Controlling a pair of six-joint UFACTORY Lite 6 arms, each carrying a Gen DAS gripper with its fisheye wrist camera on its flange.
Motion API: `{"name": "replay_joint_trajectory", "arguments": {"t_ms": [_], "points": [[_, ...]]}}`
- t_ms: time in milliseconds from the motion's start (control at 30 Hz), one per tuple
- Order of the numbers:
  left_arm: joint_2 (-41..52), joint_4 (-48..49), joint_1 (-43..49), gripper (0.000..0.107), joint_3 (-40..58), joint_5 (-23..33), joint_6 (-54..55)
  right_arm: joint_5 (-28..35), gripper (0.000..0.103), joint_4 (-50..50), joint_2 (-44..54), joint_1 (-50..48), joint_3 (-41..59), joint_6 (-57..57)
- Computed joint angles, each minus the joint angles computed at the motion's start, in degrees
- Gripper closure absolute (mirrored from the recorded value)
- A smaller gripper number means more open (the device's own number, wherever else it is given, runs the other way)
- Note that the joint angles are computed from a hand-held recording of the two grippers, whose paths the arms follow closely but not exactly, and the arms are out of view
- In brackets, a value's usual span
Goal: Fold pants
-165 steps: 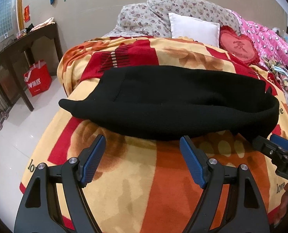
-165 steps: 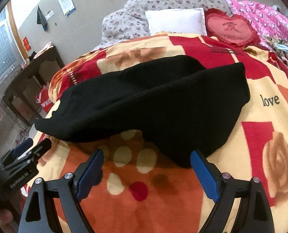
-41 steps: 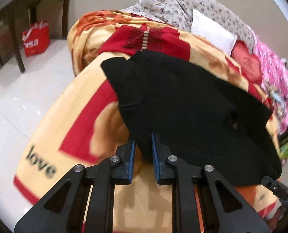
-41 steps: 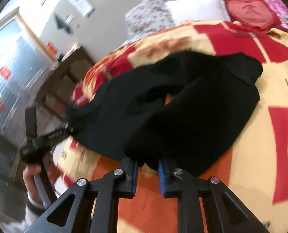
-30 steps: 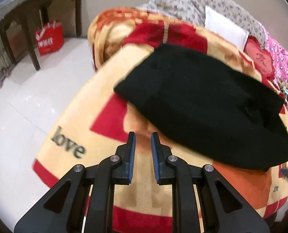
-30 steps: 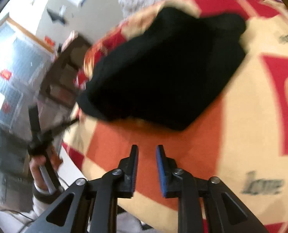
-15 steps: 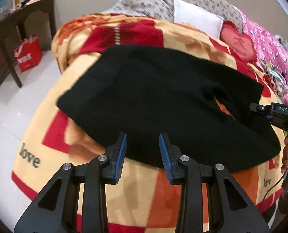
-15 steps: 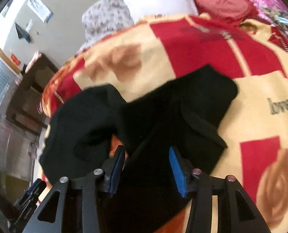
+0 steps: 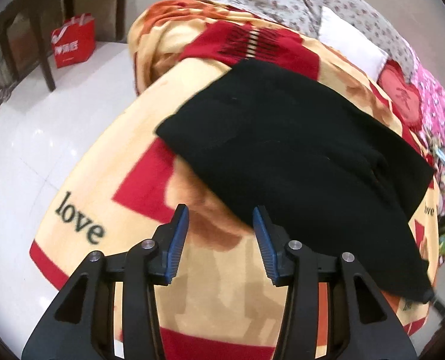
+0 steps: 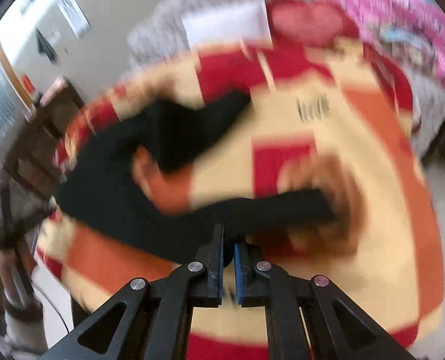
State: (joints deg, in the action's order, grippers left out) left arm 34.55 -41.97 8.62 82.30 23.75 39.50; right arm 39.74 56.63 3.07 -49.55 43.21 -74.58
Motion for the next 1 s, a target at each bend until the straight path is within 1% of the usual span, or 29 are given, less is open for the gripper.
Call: {"name": "replay_joint_trajectory", "arguments": {"t_ms": [33,67,100,133,167,267,400,433,467,533,600,633,667,700,733,767,833,867,900,933,967,1000], "points": [[-0.1,0.5,0.3,0.053,-0.2,-0.4,-0.9,2.2,0.092,0.5,1.9,-2.3,0.3,-0.9],[0.2,-0.1,0.9,0.048,0.1,-0.2,-1.1,2.6,0.077,1.0,2.6,-4.1,0.5,-1.4],[0.8,-1.7,1.5,0.043,0.7,0.7,-0.2,1.8,0.069,1.0,2.5,-5.0,0.6,-1.1],[1.4,-3.4,2.2,0.043,1.5,1.7,0.8,0.8,0.064,1.0,2.3,-5.8,0.9,-0.6],[2.4,-3.5,2.5,0.043,2.8,2.5,-0.1,0.6,0.064,1.5,2.0,-7.3,1.4,-0.4],[5.5,-3.9,2.7,0.043,6.9,3.5,-2.8,3.9,0.063,3.4,3.8,-12.0,4.7,0.4],[11.5,-4.3,1.7,0.036,14.6,6.9,-5.9,2.1,0.063,5.1,6.2,-11.8,8.7,0.6],[11.7,-4.3,1.1,0.036,15.0,5.2,-6.3,1.7,0.063,6.0,7.5,-11.1,9.6,0.7],[12.8,-2.8,0.4,0.036,16.9,4.7,-8.4,1.5,0.063,5.7,8.5,-10.9,10.6,1.3],[15.9,-2.6,-0.1,0.036,21.3,6.0,-9.4,0.2,0.063,7.2,9.7,-10.6,11.8,0.0],[17.6,-2.9,-0.8,0.037,23.8,5.7,-9.8,-2.2,0.061,10.9,10.7,-9.9,11.8,-3.5],[18.1,-3.7,-1.1,0.05,24.4,5.6,-8.8,-3.2,0.059,11.1,12.0,-9.3,12.2,-3.7],[18.7,-4.0,-1.5,0.061,25.2,6.1,-8.0,-4.4,0.059,9.5,14.1,-8.0,13.5,-2.1],[19.5,-2.0,-2.0,0.083,26.3,6.3,-9.4,-4.8,0.059,8.4,15.2,-7.1,13.9,-1.5],[19.8,-2.0,-2.2,0.088,26.3,6.3,-9.0,-5.6,0.059,8.7,16.6,-6.0,14.3,-2.2],[18.9,-4.4,-2.0,0.091,24.8,5.6,-6.3,-6.8,0.059,10.5,17.7,-5.0,14.3,-4.3],[16.0,-9.5,-1.3,0.094,20.6,5.1,0.5,-10.2,0.059,19.8,17.3,-3.0,12.2,-14.4],[14.2,-11.4,-0.9,0.094,18.1,5.1,3.5,-11.4,0.059,22.4,17.7,-2.0,12.1,-17.7],[12.2,-13.7,-0.3,0.095,15.5,5.3,6.7,-12.3,0.059,22.9,18.4,-0.8,12.5,-18.7],[10.2,-15.9,0.4,0.095,13.0,5.7,10.0,-13.3,0.065,25.3,17.7,0.4,11.7,-22.1],[7.8,-18.2,1.4,0.095,9.7,6.3,13.7,-12.8,0.086,26.9,17.4,1.1,11.0,-24.8],[6.4,-19.1,2.2,0.095,7.8,6.6,15.6,-13.5,0.092,29.8,16.6,2.4,9.8,-28.8]]}}
